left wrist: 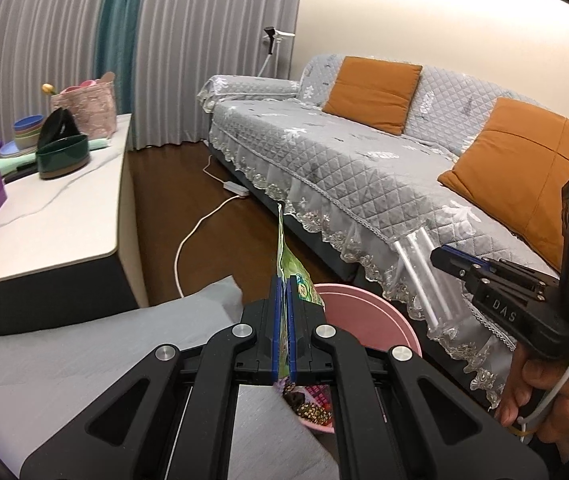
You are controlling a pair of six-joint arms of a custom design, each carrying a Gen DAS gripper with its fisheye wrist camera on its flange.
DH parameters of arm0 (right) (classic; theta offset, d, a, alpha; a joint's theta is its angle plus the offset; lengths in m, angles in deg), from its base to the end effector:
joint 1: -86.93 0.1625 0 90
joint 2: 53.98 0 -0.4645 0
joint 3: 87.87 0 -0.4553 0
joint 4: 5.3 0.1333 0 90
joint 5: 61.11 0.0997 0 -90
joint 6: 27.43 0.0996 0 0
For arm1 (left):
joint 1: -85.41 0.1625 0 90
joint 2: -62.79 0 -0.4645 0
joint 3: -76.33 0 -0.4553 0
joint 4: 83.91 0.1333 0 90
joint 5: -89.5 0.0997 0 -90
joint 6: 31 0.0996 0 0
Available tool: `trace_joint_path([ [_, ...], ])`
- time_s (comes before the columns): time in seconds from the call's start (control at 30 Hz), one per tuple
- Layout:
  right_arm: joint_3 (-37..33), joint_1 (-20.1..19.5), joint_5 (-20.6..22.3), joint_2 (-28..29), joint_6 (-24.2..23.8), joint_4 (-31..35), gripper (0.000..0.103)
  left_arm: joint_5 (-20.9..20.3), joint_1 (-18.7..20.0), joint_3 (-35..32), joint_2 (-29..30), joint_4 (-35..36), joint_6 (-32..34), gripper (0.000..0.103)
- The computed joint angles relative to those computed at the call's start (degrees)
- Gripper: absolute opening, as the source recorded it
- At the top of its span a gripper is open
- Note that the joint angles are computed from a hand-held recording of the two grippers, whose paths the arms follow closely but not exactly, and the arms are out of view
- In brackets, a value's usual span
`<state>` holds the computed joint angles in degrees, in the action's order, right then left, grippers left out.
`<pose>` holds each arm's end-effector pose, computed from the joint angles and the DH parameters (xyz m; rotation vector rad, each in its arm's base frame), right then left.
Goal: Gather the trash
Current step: 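Carry the panda packet and straws in both tools over the pink bin, then open both tools above the pink bin to drop the packet and straws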
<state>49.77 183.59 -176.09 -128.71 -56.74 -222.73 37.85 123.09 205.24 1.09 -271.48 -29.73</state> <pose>0.1433 -0.4404 0.2564 0.3888 -2.1993 1.2727 -0.2939 -0.4735 0.1347 0.9445 2.4095 -1.0169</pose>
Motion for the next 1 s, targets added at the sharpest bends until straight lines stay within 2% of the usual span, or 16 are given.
trace_joint_path([
  [0.67,-1.5,-1.7,-0.7,1.7,0.2,1.8,0.007,-3.8,3.5,-4.8,5.4,2.5,0.3,0.003],
  [0.73,-1.8,-1.7,-1.4,2.2,0.1,1.4,0.011,-4.4,3.8,-5.3,5.4,3.7,0.3,0.004],
  [0.77,-1.9,-1.6,-2.0,2.5,0.1,0.9,0.021,-4.4,3.9,-5.4,5.5,4.2,0.2,0.005],
  [0.83,-2.1,-1.5,-3.0,2.9,0.4,-0.1,0.039,-4.0,4.2,-5.3,5.3,4.5,-0.6,0.024],
  [0.87,-2.1,-1.6,-3.2,2.9,0.8,-0.5,0.044,-4.1,4.4,-5.0,4.9,4.2,-1.4,0.028],
  [1.0,-2.2,-1.7,-4.0,3.1,0.8,-0.8,0.047,-3.3,4.3,-3.6,3.3,4.3,-2.6,0.03],
])
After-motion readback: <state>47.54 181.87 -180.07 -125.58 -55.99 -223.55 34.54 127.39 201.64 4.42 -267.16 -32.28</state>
